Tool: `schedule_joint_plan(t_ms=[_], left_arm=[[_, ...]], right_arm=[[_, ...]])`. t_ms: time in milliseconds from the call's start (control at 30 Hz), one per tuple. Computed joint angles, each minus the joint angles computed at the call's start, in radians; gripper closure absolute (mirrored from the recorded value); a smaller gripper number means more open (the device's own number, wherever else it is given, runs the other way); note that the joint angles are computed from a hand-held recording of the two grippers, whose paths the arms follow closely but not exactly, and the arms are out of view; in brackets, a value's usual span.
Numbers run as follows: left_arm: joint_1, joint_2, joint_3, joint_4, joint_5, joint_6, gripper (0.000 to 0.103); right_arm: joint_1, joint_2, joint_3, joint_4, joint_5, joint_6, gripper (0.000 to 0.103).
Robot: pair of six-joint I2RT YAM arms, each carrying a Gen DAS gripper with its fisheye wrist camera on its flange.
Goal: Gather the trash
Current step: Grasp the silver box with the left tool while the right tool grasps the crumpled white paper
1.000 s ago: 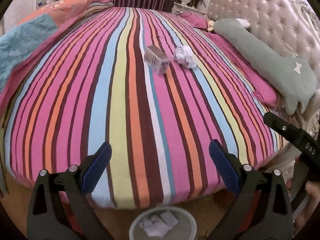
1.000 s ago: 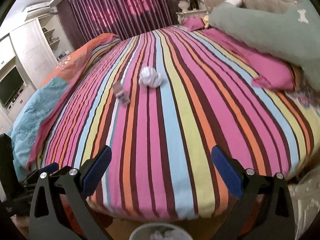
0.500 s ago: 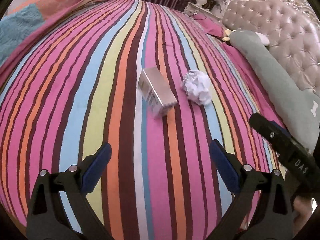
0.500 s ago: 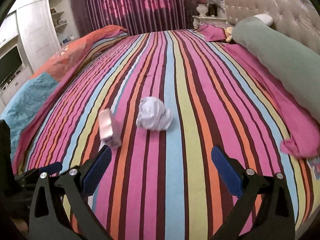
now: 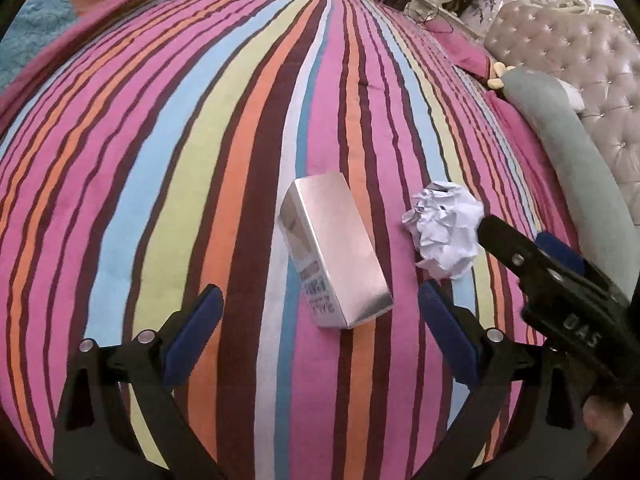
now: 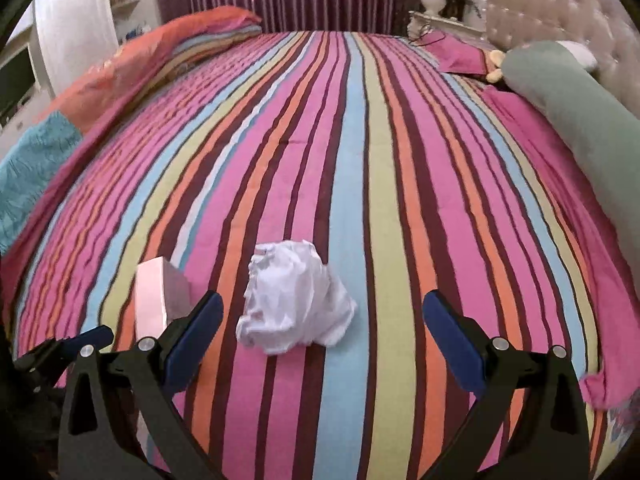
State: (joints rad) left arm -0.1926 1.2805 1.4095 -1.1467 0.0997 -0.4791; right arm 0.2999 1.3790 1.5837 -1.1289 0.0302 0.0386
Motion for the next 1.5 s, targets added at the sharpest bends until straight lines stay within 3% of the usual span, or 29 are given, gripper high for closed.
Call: schedule_joint_plan(t_ms=[233, 367, 433, 467, 500, 533, 567, 633, 833, 1067, 1500], left_arm=[[0.021, 0.084, 0.009, 0.007, -0.024, 0.017, 0.008], [0.014, 0.087, -0.002, 0.032, -0.048, 0.035, 0.008], [0.0, 0.095, 0.006, 0.025, -0.068, 0.046, 0.024], [-0.004, 0.105, 0.015, 0.013, -0.076, 0.05, 0.044], [-0.006, 0.115, 0.022, 0.0, -0.085, 0.049, 0.056], [-0.006, 0.116, 0.023, -0.008, -0.1, 0.047, 0.059], [0.001, 0.114, 0.023, -0.008, -0.093, 0.05, 0.068], [0.015, 0.113, 0.027, -0.015, -0.08, 0.058, 0.073], [0.019, 0.083, 0.023, -0.038, -0.106, 0.083, 0.073], [0.019, 0.013, 0.041, -0.091, -0.125, 0.11, 0.073], [0.022, -0.217, 0.093, -0.328, -0.136, 0.167, 0.073]], right_arm=[[0.013, 0.092, 0.016, 0.014, 0.062, -0.003, 0.007], [-0.003, 0.113, 0.014, -0.006, 0.027, 0.011, 0.008], [-0.004, 0.113, 0.012, -0.017, 0.018, 0.022, 0.011], [-0.005, 0.111, 0.011, -0.023, 0.003, 0.031, 0.023], [-0.01, 0.103, 0.008, -0.027, -0.023, 0.044, 0.035], [-0.014, 0.108, 0.018, -0.032, -0.043, 0.057, 0.04], [-0.016, 0.104, 0.023, -0.043, -0.069, 0.073, 0.054], [0.007, 0.091, 0.03, -0.055, -0.04, 0.087, 0.063], [0.024, 0.05, 0.03, -0.088, -0.027, 0.102, 0.063], [-0.067, -0.036, 0.025, -0.133, -0.12, 0.142, 0.063], [-0.267, -0.275, 0.0, -0.325, -0.3, 0.101, 0.063]])
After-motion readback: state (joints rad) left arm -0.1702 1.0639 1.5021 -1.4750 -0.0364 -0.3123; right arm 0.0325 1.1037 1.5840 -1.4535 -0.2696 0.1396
